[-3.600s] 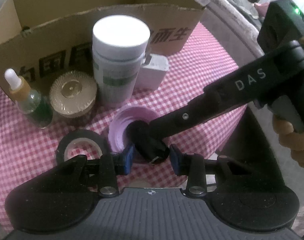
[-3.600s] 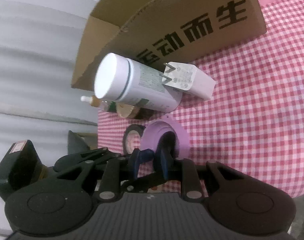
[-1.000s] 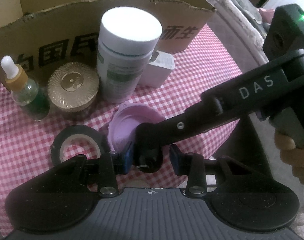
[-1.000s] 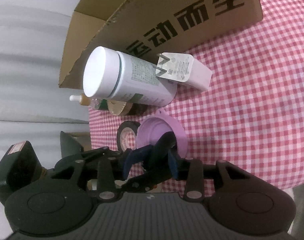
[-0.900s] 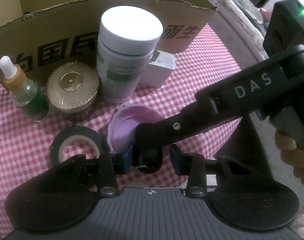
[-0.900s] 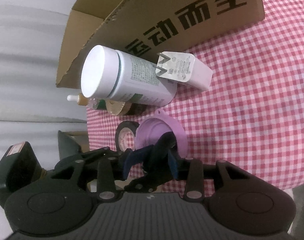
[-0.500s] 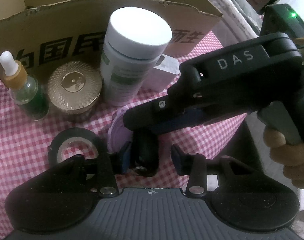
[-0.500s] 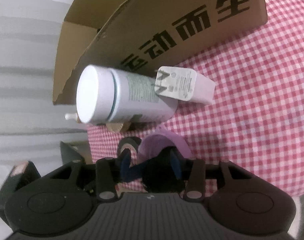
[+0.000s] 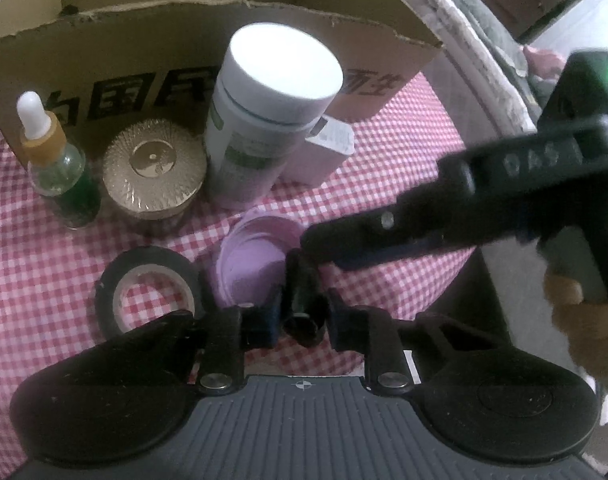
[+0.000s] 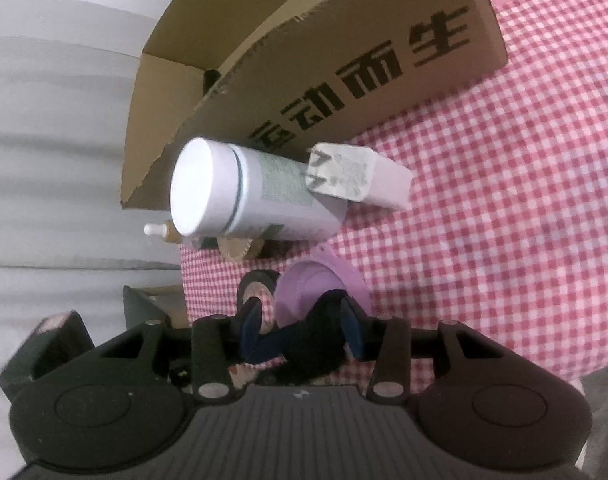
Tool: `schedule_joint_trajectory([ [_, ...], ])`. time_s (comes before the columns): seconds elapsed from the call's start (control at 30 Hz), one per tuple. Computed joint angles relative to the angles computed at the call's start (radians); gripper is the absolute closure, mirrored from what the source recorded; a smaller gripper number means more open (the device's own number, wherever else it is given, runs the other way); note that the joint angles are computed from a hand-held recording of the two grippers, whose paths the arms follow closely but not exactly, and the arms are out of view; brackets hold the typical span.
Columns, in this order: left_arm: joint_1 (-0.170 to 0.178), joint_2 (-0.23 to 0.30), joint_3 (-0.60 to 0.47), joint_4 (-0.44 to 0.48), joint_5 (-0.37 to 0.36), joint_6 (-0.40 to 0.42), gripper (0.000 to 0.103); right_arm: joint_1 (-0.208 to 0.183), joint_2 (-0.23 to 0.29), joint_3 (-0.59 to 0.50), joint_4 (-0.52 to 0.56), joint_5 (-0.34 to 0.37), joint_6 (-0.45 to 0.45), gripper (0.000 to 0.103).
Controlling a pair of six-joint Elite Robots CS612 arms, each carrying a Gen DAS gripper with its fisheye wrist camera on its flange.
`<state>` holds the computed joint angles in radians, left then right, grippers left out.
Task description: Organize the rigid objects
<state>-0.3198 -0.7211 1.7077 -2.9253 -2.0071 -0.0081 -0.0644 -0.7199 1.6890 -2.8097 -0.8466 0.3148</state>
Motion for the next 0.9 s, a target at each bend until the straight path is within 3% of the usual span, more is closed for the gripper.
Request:
schedule_joint_trajectory([
  [0.3,-0.01,-0.015,0.047,-0.1,0.013,-0.022,0.087,-0.024,0.01,0.043,-0.056,0.038,0.043,0.058],
  [0.57,-0.025,-0.01,0.052,-0.144,0.049,-0.042,0.087,-0.042,0.03,0.063,-0.151,0.084,0.112,0.068],
  [0.73,-0.034,-0.01,0.046,-0.117,0.065,-0.017,0.087,-0.05,0.032,0.07,-0.154,0.092,0.126,0.068],
  [0.9,-0.023,0.007,0.008,-0.043,0.034,-0.033,0.087,-0.056,0.027,0.077,-0.152,0.082,0.128,0.068],
])
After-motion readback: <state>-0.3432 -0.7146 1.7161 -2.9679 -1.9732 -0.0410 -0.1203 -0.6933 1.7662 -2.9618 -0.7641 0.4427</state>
